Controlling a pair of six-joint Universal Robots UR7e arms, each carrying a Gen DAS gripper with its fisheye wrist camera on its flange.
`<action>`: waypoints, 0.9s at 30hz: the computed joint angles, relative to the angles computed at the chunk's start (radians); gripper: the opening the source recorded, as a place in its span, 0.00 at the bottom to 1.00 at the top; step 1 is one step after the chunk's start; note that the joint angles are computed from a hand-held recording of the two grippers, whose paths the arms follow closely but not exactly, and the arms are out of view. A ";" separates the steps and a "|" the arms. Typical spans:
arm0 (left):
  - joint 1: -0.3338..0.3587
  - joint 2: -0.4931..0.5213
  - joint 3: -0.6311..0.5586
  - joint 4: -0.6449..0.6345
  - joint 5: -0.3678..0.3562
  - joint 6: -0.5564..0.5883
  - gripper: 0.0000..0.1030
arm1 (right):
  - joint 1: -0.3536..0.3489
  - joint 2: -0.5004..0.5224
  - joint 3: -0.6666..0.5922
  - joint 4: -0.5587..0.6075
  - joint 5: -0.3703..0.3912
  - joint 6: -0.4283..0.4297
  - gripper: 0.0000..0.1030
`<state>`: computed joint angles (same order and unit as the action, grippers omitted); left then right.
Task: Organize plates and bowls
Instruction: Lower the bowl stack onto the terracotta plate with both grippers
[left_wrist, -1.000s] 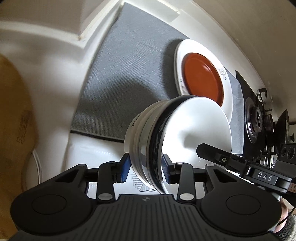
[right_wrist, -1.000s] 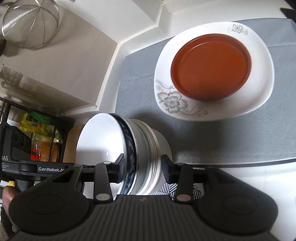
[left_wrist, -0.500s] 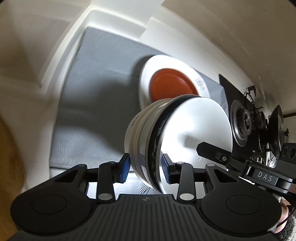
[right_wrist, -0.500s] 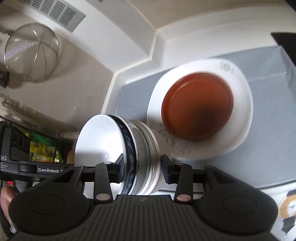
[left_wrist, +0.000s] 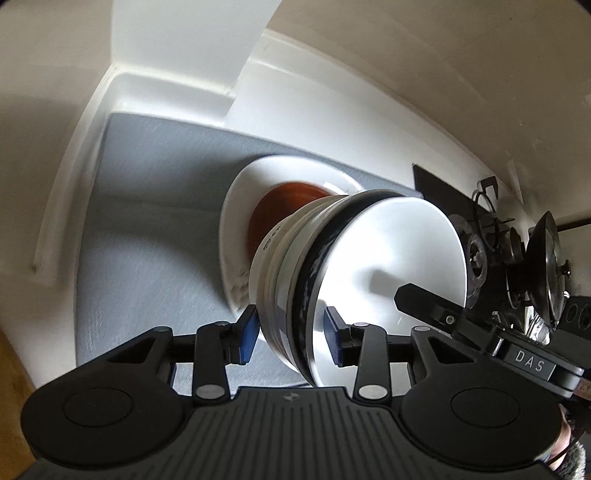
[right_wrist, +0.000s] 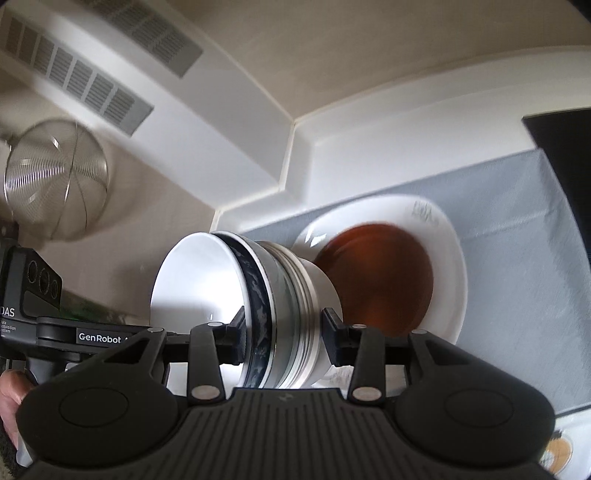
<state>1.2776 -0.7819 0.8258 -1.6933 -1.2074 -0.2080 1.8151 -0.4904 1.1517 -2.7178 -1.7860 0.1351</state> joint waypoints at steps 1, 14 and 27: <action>-0.001 0.015 -0.028 0.015 -0.002 0.001 0.39 | -0.001 0.001 -0.009 0.002 -0.001 -0.003 0.43; -0.011 0.219 -0.321 0.145 0.030 0.041 0.42 | -0.051 0.032 -0.097 0.037 0.007 -0.015 0.43; 0.011 0.270 -0.305 0.109 0.087 0.036 0.43 | -0.104 0.082 -0.115 0.051 0.018 -0.015 0.43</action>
<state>1.2885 -0.5119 0.5208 -1.5847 -1.1201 -0.1715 1.7107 -0.4087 1.0370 -2.6673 -1.7677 0.1196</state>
